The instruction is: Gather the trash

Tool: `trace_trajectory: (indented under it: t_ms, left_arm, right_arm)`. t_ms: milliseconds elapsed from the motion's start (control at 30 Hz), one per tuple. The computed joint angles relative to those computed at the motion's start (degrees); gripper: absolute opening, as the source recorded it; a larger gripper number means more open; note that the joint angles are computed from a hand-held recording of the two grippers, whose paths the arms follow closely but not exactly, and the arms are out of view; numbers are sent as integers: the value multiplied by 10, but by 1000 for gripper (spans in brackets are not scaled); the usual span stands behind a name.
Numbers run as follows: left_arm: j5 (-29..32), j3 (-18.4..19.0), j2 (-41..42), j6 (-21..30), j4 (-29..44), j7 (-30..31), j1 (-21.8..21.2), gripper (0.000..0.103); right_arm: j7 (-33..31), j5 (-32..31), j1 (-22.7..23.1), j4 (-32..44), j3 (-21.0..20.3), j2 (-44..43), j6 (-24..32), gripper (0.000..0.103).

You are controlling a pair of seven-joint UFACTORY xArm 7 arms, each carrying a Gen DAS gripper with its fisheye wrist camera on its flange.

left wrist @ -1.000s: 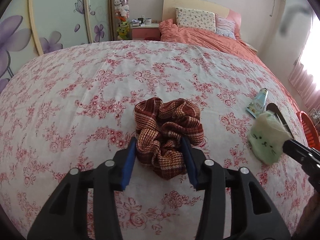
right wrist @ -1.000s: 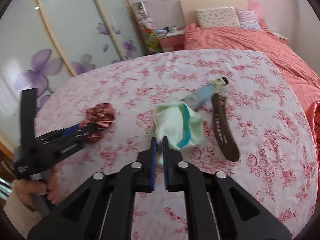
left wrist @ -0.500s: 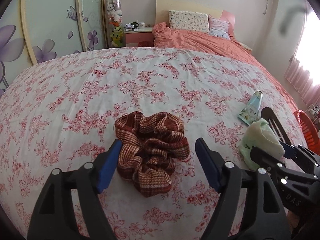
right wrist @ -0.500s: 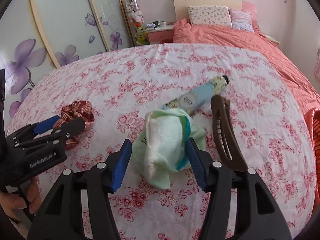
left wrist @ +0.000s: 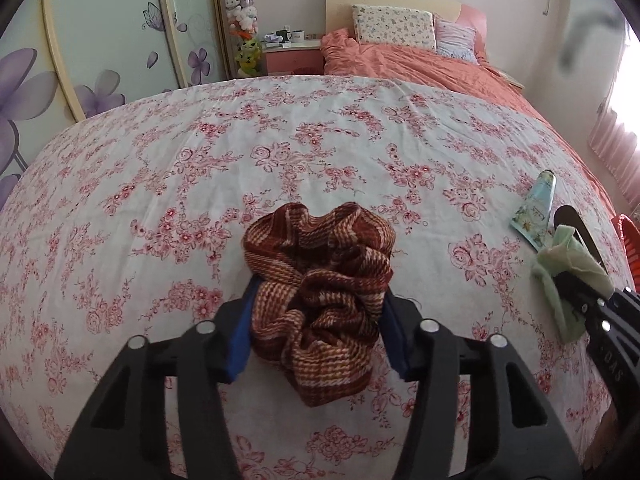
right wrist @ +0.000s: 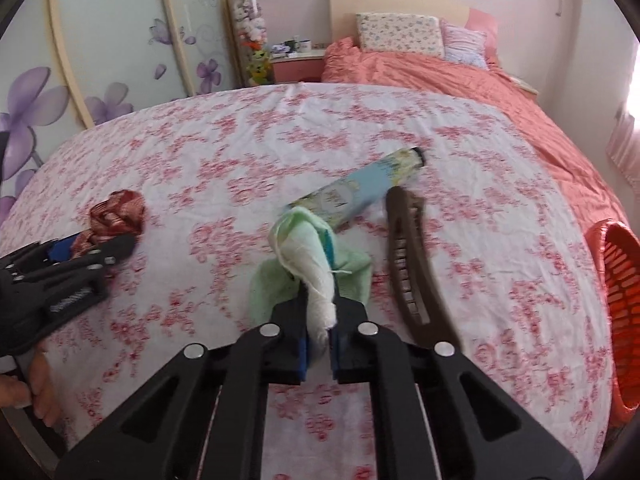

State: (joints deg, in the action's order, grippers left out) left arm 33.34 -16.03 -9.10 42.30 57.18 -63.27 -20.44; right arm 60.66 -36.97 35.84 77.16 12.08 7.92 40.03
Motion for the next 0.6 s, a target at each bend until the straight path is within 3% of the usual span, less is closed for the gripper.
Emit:
trace_trajectory:
  t_ms: [600]
  left_arm:
    - [15,0,0,10,-1,-24,-1,57]
  right_arm:
    - [2,19,-13,-12,-1,-7,-8,7]
